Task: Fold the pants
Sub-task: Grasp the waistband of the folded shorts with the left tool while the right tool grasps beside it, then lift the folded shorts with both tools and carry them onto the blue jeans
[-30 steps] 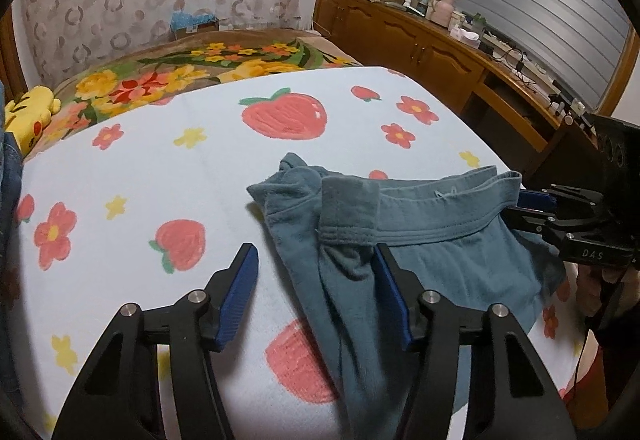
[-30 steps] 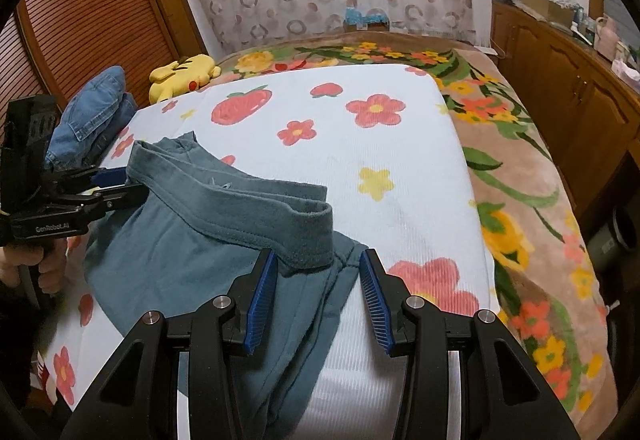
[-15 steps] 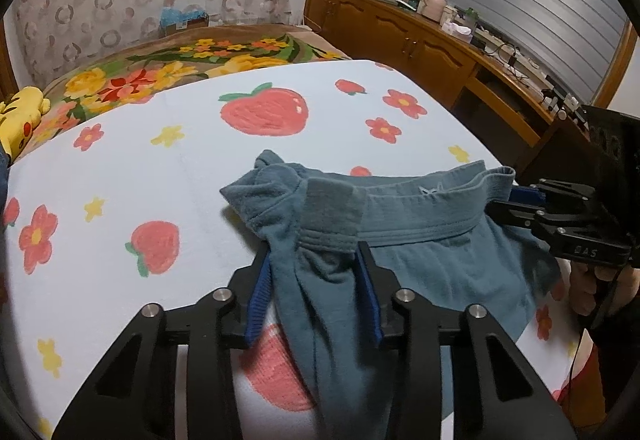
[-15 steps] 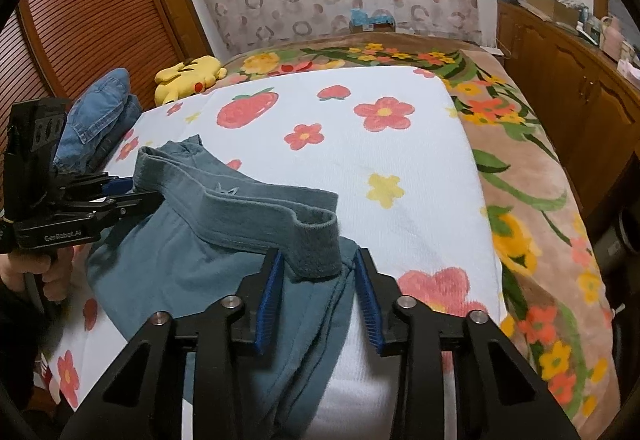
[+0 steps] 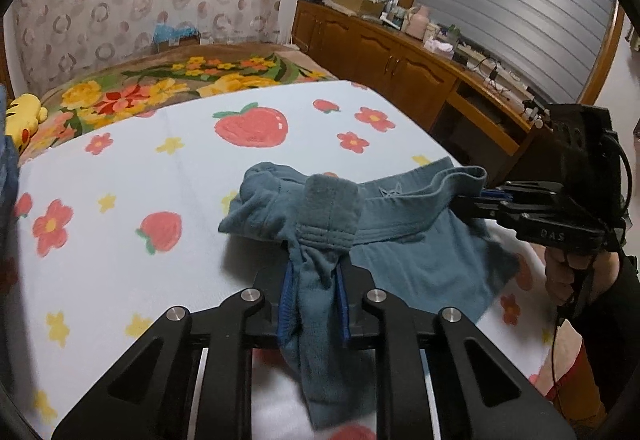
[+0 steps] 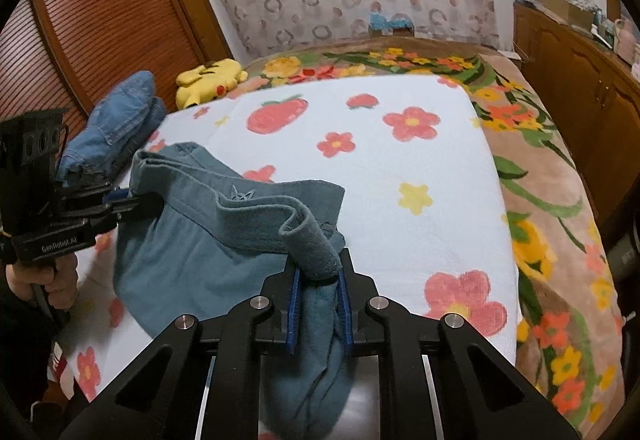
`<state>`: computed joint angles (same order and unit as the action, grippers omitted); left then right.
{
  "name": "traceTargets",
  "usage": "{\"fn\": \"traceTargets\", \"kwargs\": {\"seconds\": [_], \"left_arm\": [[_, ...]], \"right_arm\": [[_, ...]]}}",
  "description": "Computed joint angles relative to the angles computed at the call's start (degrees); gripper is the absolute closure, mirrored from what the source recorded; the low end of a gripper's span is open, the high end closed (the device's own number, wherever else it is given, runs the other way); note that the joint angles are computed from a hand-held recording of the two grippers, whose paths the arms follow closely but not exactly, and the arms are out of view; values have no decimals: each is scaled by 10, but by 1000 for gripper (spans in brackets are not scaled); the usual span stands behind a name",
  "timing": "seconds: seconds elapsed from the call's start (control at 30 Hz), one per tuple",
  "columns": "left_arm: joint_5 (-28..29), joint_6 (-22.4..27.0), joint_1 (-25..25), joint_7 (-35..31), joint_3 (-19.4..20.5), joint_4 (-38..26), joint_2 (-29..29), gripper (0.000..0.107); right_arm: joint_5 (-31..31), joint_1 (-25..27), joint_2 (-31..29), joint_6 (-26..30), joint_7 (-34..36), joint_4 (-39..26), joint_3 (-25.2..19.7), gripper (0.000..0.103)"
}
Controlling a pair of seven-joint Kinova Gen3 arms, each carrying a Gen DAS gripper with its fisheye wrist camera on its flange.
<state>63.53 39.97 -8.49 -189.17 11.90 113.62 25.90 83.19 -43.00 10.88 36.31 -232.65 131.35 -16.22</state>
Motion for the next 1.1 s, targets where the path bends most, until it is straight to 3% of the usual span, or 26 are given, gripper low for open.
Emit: {"fn": "traceTargets", "kwargs": {"seconds": [0.17,0.53,1.1], "left_arm": [[47,30,-33,-63,-9,36,-30,88],[127,97,-50,-178,-87,103,-93,88],[147,159,-62,-217,-143,128,-165,88]], "right_arm": [[-2,-25,0,32,2,-8,-12,87],[3,-82,-4,106,-16,-13,-36,87],[-10,-141,-18,204,-9,-19,-61,88]]}}
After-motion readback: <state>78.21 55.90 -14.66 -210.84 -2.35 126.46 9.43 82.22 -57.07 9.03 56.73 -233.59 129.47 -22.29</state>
